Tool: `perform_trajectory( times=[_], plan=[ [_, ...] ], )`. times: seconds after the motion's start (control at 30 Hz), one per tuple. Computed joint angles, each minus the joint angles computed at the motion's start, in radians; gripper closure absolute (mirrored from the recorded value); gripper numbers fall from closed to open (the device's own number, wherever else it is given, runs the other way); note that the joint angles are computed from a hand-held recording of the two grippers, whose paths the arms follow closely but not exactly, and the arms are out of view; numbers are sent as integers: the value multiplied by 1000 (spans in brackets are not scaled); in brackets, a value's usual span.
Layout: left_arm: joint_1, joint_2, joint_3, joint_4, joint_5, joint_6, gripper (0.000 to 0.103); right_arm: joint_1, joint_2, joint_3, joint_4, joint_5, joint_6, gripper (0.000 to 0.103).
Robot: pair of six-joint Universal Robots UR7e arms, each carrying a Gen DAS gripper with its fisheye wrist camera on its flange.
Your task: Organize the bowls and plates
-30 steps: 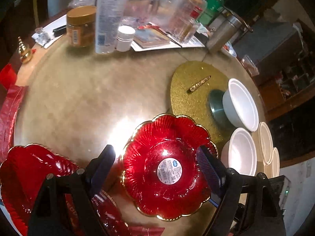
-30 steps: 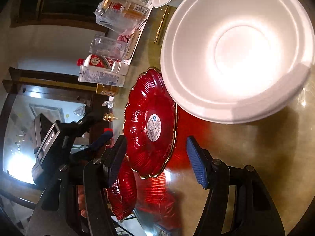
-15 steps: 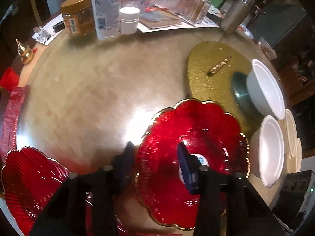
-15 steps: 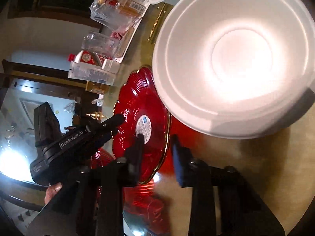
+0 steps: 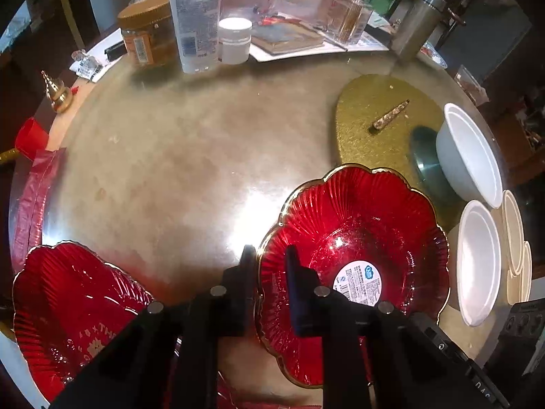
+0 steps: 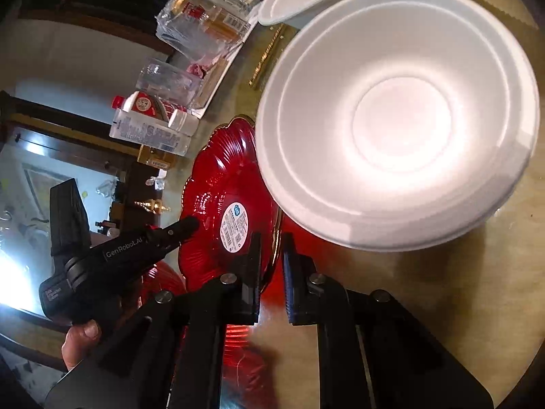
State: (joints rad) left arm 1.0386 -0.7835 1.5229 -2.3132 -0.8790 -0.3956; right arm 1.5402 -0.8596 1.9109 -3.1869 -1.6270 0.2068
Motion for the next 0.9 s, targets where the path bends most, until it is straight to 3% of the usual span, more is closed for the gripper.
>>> perform_trajectory(
  times=[0.53, 0.9],
  plan=[
    [-51, -113, 129, -128, 51, 24, 89, 18, -12, 34, -64, 65, -80, 93],
    [-84, -299, 338, -321, 110, 47, 89, 116, 0, 36, -48, 45, -152, 93]
  ],
)
